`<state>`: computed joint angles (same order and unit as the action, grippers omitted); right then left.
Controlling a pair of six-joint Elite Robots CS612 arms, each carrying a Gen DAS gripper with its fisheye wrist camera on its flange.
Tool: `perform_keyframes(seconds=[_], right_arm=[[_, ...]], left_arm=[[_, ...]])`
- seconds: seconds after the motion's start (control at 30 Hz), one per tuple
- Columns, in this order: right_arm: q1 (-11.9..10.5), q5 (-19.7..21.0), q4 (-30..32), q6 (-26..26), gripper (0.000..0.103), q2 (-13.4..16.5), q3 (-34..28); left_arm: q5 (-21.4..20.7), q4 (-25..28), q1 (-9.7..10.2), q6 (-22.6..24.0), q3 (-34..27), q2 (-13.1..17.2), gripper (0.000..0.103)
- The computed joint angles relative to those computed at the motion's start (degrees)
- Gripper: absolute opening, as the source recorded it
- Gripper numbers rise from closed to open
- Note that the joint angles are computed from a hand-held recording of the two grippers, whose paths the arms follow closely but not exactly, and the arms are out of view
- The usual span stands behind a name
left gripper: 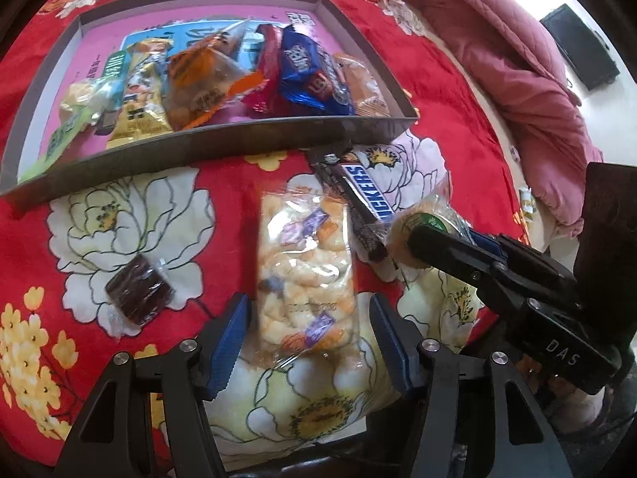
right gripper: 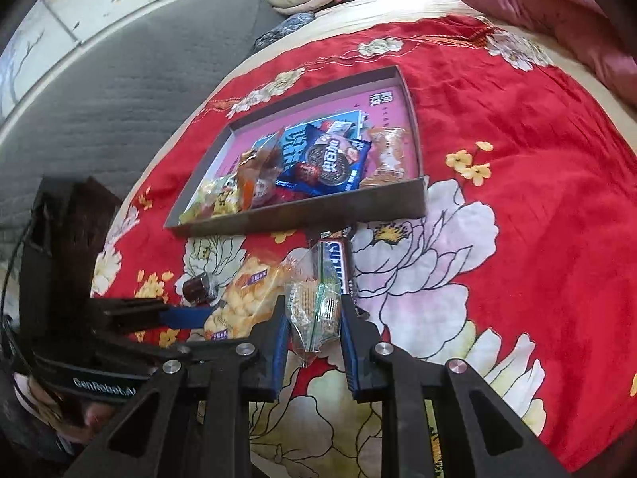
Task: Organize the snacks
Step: 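Grasp the small clear packet with the right tool while the left tool grasps the cracker packet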
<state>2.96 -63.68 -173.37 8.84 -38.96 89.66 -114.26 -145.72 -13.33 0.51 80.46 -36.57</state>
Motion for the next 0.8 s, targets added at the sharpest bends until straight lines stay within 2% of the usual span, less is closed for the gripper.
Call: perform_keyframes(seconds=[0.1, 0.2, 0.4, 0.8], right_arm=[[-0.14, 0.22, -0.94, 0.57, 0.024, 0.01, 0.17], [-0.1, 0.2, -1.86, 0.5, 0.024, 0.05, 0.21], [-0.05, 0.53, -3.88, 0.18, 0.024, 0.12, 0.29], [0.02, -0.03, -8.83, 0.46, 0.024, 0.15, 0.74]], left_arm=[[2.05, -0.5, -0.66, 0.12, 0.04, 0.03, 0.063], [4.96, -1.53, -1.31, -0.09, 0.18, 0.13, 0.05], [4.85, -3.63, -1.2, -1.14, 0.35, 0.34, 0.049], [4.91, -8.42, -0.62, -0.86, 2.45, -1.45, 0.049]])
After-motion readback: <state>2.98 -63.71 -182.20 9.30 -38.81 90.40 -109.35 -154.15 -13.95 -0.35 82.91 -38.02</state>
